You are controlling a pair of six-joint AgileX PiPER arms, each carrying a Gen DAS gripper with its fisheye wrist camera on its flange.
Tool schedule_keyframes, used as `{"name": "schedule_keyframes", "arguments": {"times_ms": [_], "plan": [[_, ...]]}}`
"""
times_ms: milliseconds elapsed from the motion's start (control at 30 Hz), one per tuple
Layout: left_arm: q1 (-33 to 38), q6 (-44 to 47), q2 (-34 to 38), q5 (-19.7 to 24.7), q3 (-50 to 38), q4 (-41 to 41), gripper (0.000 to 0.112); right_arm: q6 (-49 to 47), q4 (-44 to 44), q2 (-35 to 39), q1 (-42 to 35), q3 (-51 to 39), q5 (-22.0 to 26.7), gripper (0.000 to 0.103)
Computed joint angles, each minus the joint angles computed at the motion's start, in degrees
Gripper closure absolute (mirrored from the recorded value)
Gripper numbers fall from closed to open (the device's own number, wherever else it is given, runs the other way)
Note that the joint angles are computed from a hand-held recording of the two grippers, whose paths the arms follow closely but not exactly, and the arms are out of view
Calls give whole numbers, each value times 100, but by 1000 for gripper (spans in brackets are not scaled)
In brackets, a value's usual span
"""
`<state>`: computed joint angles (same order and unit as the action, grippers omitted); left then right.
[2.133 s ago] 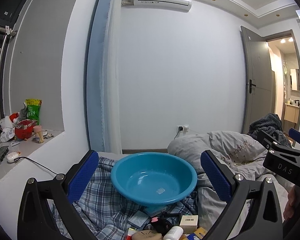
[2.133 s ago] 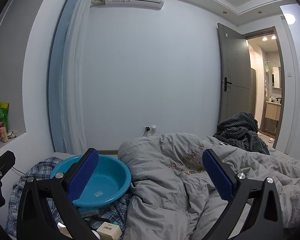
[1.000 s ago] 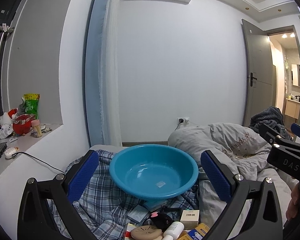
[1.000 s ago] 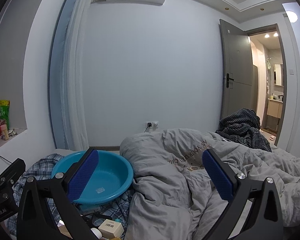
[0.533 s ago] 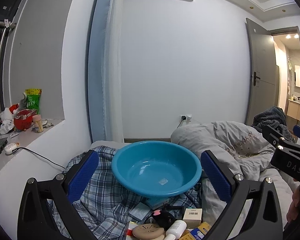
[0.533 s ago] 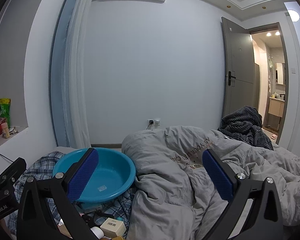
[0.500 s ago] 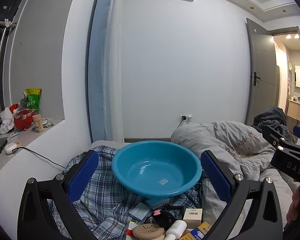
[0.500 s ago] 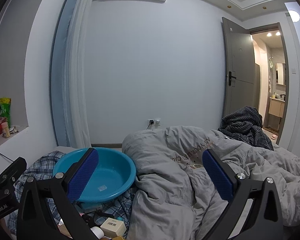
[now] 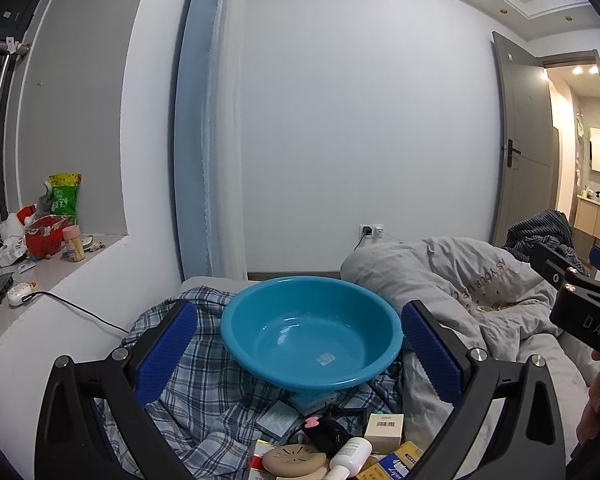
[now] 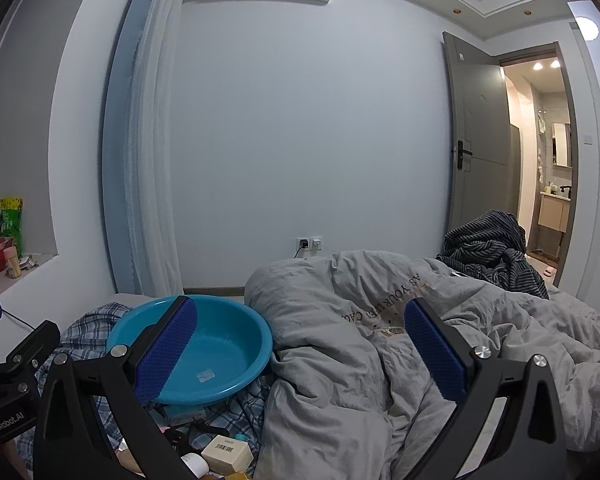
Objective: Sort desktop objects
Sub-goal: 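Lower the left tool onto the white lotion bottle and close on it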
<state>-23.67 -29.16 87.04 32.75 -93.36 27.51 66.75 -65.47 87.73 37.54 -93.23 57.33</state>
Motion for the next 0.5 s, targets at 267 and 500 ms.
{"name": "schedule_keyframes", "arguments": {"times_ms": [267, 500], "plan": [[39, 545, 396, 548, -473, -390, 9, -464, 649, -31, -169, -66, -263, 0], [319, 1488, 1091, 1205, -1113, -1652, 9, -747, 1262, 127, -471, -13, -520, 0]]}}
